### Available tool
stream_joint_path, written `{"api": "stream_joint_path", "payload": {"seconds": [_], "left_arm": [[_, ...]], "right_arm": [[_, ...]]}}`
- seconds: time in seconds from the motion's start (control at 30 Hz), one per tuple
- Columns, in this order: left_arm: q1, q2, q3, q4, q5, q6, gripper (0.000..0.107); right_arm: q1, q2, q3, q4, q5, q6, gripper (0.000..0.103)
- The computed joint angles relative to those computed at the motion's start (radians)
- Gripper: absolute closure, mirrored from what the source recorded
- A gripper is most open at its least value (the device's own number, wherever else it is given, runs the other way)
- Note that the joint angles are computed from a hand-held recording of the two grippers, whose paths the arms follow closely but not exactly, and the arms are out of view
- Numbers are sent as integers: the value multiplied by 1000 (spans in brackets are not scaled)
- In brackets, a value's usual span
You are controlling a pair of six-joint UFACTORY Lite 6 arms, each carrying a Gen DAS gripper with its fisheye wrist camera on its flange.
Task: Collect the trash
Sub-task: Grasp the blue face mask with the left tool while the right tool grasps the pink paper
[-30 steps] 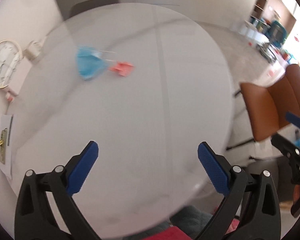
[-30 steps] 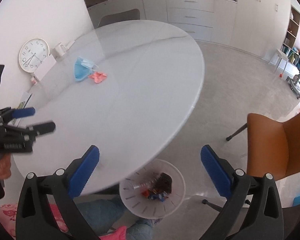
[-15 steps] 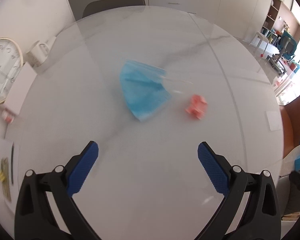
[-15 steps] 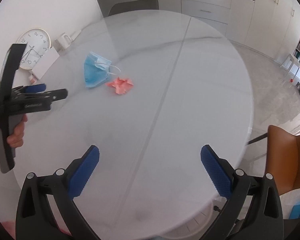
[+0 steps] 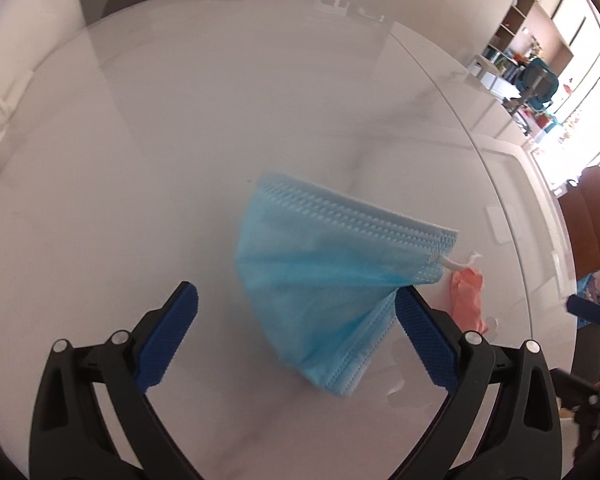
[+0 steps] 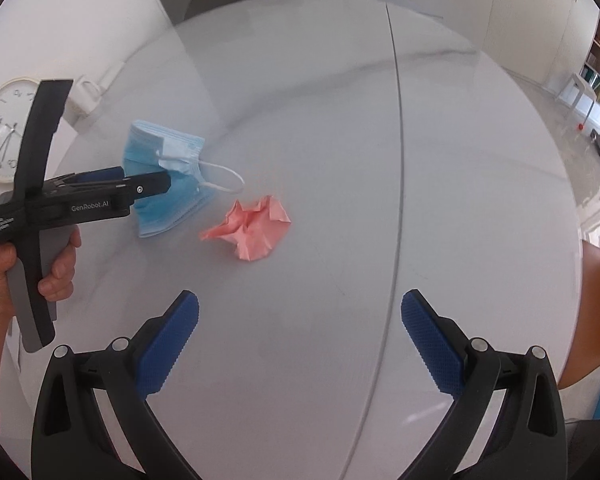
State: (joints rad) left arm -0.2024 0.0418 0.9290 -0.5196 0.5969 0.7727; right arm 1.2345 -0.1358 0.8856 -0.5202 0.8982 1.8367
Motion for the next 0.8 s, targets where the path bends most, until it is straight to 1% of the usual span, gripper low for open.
{"api": "stream_joint_path", "payload": {"seconds": [0.03,0.07,0.1,0.17,0.2,0.23,0.27,0.3,0.37,0.47,0.57,0.73,0.8], "left_arm": [[-9,9,6,-3,-3,-3,19],[-15,19,12,-11,-4,4,26],[-21,30,19,-21,0,10,31],[-22,29,15,-42,5,22,49],[-23,31,13,-56,4,29,55],[-23,33,8,-67,-4,39,68],[-26,33,7,-67,-11,33,78],[-21,35,8,-69,-14,34,82],[-5,20,10,-77,-9,35,86],[22,-48,-17,-64,-8,1,87],[26,-141,-59,25,-15,-86,87],[41,-269,-113,109,49,-182,87],[45,-312,-133,150,63,-233,87]], "right_arm": [[-21,19,3,5,-18,-14,2],[-34,33,7,6,-30,-22,2],[-48,47,13,6,-42,-32,2],[-80,81,32,3,-68,-61,2],[-96,99,43,1,-82,-77,2],[-101,105,45,-5,-93,-80,2],[-105,110,45,-17,-108,-78,2],[-110,117,47,-22,-118,-82,2],[-119,138,53,-23,-139,-97,2],[-136,169,78,-30,-148,-125,2],[-152,213,116,-47,-152,-158,2],[-168,291,170,-70,-153,-187,3],[-174,322,202,-68,-130,-209,13]]}}
